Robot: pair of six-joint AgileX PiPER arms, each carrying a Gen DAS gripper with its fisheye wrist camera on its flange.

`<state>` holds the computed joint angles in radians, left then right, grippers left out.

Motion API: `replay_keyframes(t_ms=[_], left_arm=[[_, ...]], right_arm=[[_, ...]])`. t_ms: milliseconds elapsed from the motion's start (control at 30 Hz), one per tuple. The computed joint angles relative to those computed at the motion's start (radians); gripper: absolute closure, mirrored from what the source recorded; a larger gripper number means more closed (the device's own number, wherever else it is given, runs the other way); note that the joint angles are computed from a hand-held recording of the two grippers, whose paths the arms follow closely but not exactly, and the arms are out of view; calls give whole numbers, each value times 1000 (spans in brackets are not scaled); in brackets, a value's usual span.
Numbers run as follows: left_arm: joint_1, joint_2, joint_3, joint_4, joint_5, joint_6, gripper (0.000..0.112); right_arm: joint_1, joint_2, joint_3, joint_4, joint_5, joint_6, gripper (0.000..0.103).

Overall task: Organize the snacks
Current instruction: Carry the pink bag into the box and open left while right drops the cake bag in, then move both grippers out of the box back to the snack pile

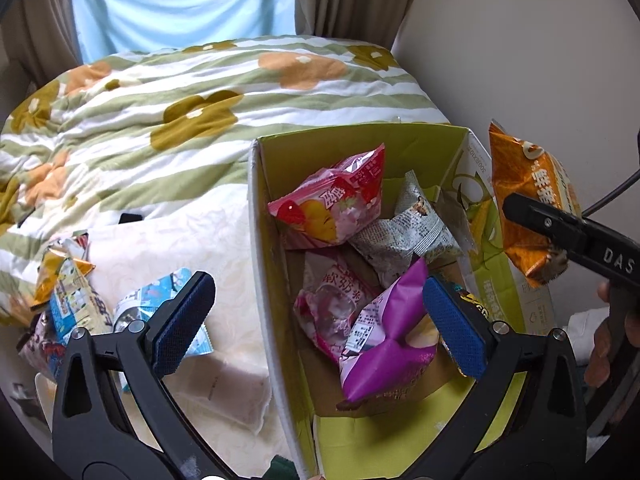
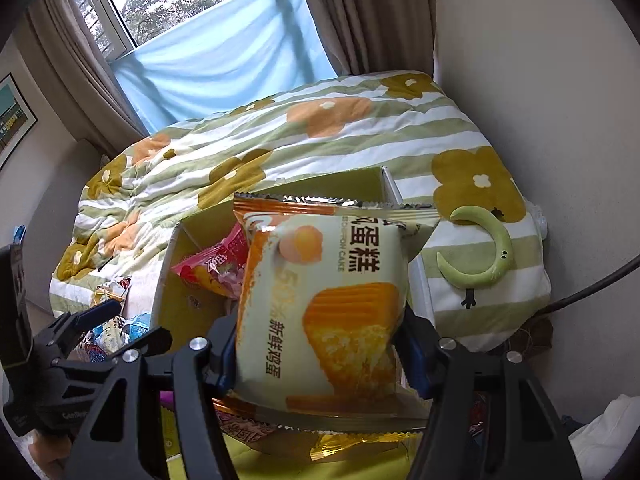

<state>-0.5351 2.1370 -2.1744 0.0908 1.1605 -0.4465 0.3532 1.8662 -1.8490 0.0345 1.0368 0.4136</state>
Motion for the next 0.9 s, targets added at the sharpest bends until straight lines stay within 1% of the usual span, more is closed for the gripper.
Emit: replay_keyframes(t_ms=[100, 267, 367, 400, 433, 467, 500, 533, 633, 900], left_arm=[[6, -51, 91, 12, -38, -12, 9], [13, -80, 147, 42, -51, -34, 9], [12, -77, 147, 55, -43, -47, 9], [11, -78, 149, 60, -41, -50, 9], [8, -79, 151, 67, -38, -53, 9], [3, -81, 156, 75, -37, -59, 9], [-2, -84, 163, 83, -38, -64, 9], [-7, -84, 161, 89, -35, -70, 9], [-19, -96, 181, 97, -41, -81, 9], [-62, -136, 218, 138, -49, -121, 9]], right_arm=[[1, 70, -88, 7, 27, -10, 43], [6, 191, -248, 17, 92, -41, 43], [11, 225, -284, 14, 100, -49, 40], [12, 216, -267, 11, 82, -45, 37], [13, 191, -225, 3, 48, -34, 22], [13, 164, -182, -2, 11, -25, 3], [12, 129, -124, 0, -33, -21, 0], [10, 98, -76, 7, -65, -22, 0], [9, 39, 16, 2, -99, -19, 0], [5, -84, 172, -14, -147, -19, 0]])
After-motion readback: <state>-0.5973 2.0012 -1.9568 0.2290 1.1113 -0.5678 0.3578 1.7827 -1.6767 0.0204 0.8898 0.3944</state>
